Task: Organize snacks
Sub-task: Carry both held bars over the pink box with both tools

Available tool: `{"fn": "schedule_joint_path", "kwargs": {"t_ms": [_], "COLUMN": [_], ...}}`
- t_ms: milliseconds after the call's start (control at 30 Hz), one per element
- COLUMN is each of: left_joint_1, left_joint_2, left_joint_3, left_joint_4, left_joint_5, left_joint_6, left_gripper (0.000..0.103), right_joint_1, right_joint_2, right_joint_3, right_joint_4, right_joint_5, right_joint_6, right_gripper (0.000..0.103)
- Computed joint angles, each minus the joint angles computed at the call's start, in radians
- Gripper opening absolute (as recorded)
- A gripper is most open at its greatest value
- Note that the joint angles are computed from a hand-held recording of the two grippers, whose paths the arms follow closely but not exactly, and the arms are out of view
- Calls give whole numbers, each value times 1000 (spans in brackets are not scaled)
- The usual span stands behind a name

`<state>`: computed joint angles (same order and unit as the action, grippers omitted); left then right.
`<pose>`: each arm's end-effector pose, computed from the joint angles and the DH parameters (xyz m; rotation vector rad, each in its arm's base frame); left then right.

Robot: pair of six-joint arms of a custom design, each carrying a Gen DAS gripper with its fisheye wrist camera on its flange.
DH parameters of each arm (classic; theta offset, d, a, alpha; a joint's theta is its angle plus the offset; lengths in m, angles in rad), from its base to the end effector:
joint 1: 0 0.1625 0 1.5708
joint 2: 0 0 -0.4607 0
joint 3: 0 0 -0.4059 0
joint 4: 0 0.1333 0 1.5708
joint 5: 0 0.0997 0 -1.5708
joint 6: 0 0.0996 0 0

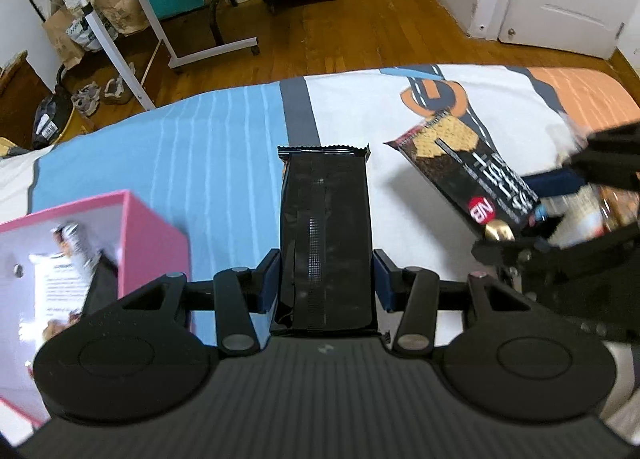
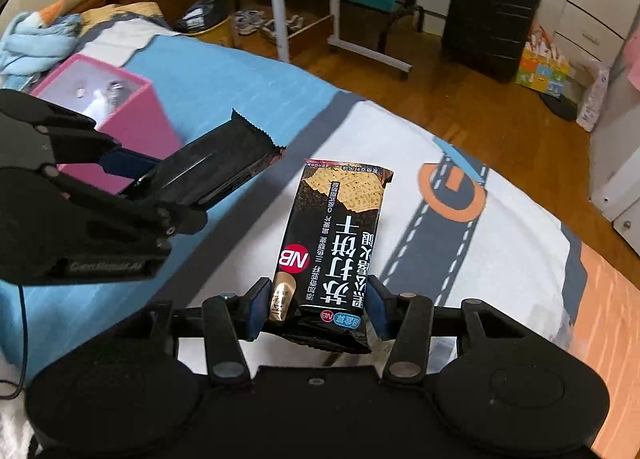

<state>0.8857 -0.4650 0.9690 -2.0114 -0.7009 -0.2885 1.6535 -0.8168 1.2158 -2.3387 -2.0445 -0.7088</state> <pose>-0.3837 -0.8005 0.1026 0.4881 2.2565 -0.4370 0.1548 -0.8043 0.2939 0.8838 -2.4155 0.2651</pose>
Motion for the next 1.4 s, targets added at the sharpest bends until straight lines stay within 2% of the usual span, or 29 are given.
{"fn": "schedule_joint_path", "kwargs": {"t_ms": [367, 500, 667, 900, 1100, 1200, 1300, 1400], "left_joint_1": [-69, -83, -106, -123, -111, -86, -40, -8], "left_joint_2": [-232, -316, -424, -558, -612, -621, -608, -581], "left_joint_3": [299, 368, 456, 545, 563, 583, 574, 578], "left_joint_4": [-23, 26, 65, 107, 147, 44, -21, -112], "left_joint_5": [-61, -104, -112, -37, 80, 116, 102, 155], "left_joint_6": [3, -51, -117, -215, -275, -223, -221, -175], "left_gripper": [46, 46, 46, 46, 46, 46, 46, 46], "right_joint_1": [69, 95, 131, 188, 228, 245, 256, 267], "right_joint_2": [-121, -162, -193, -188, -130, -78, -15, 49], "right_joint_3": [152, 195, 227, 242, 224, 186, 122, 84], "right_joint_4": [25, 82, 141, 136, 74, 50, 66, 14], "right_joint_5": [4, 19, 52, 115, 156, 159, 154, 108], "right_joint_6": [3, 23, 64, 50, 24, 14, 33, 2], "right_gripper": [55, 55, 55, 55, 55, 55, 55, 55]}}
